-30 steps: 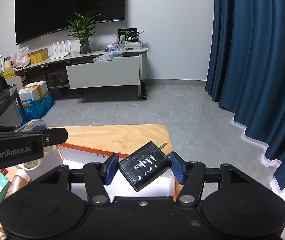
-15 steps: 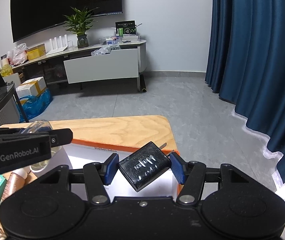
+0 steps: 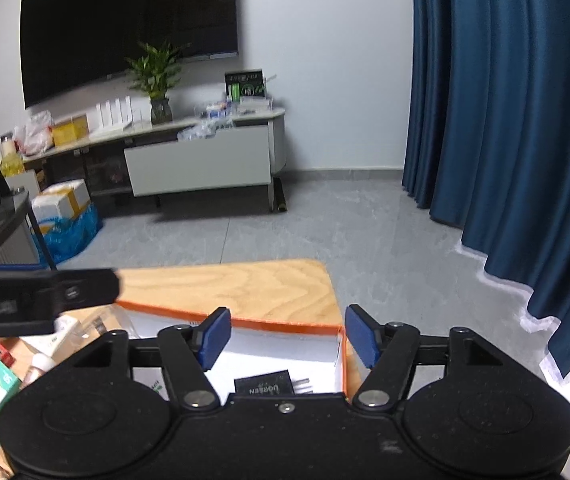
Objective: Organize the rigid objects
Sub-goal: 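Open both tools to drop the charger and heater into the box, then grasp the blue plastic case with the left tool while the right tool grasps the white-capped glass bottle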
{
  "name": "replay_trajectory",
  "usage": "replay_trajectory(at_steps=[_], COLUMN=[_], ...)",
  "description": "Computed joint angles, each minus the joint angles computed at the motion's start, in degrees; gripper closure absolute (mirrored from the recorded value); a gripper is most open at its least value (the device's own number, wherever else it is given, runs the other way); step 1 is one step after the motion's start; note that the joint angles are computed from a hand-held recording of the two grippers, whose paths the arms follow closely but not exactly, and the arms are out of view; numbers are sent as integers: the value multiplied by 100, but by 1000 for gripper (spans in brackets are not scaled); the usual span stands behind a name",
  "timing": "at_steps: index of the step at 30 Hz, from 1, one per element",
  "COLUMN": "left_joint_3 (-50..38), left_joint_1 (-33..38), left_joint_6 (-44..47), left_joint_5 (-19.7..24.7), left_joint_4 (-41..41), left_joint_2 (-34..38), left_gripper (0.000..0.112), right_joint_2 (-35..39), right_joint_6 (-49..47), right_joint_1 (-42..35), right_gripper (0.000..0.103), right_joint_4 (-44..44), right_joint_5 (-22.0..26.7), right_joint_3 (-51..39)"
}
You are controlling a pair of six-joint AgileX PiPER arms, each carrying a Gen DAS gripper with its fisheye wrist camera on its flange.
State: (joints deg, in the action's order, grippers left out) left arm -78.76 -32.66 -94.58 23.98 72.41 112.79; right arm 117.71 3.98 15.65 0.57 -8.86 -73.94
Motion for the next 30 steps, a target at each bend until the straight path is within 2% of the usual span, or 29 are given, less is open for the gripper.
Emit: replay_trajectory(at_steps=[4, 7, 11, 14, 19, 22, 25, 27, 28, 30], left_joint_3=[172, 427, 915, 1257, 1948, 2512, 2955, 3274, 3425, 3717], left_joint_1=[-253, -328, -327, -333, -385, -297, -153, -115, -98, -39], left_joint_6=[350, 463, 459, 400, 186, -225, -547, -815, -963, -1192], left_joint_5=[736, 938, 909, 876, 896, 621, 439, 444, 465, 486], left_joint_4=[-286, -489, -606, -745, -793, -585, -478, -323, -228, -59], left_joint_2=[-262, -499, -865, -1099, -1578, -1949, -2270, -2470, -2559, -2725], left_gripper=[9, 9, 9, 9, 9, 9, 9, 9, 9, 9], right_joint_2=[-325, -582, -964, -1255, -1596, -1758, -1816, -1840, -1856, -1897], right_joint_6=[840, 695, 696, 505, 478, -445, -1085, -2000, -2178, -1846], right_joint_1=[-72, -7, 136, 305, 651, 1014, 1365, 1626, 1739, 1913], right_gripper=[17, 14, 4, 4, 2, 1, 1, 1, 1, 1], right_joint_4=[-713, -350, -87, 255, 665, 1812, 2379, 3239, 3417, 3102], right_joint_5=[-322, -287, -254, -350, -137, -150, -112, -88, -87, -61], right_joint_3=[515, 812, 1277, 1713, 2136, 2351, 2438, 2440, 2448, 2518])
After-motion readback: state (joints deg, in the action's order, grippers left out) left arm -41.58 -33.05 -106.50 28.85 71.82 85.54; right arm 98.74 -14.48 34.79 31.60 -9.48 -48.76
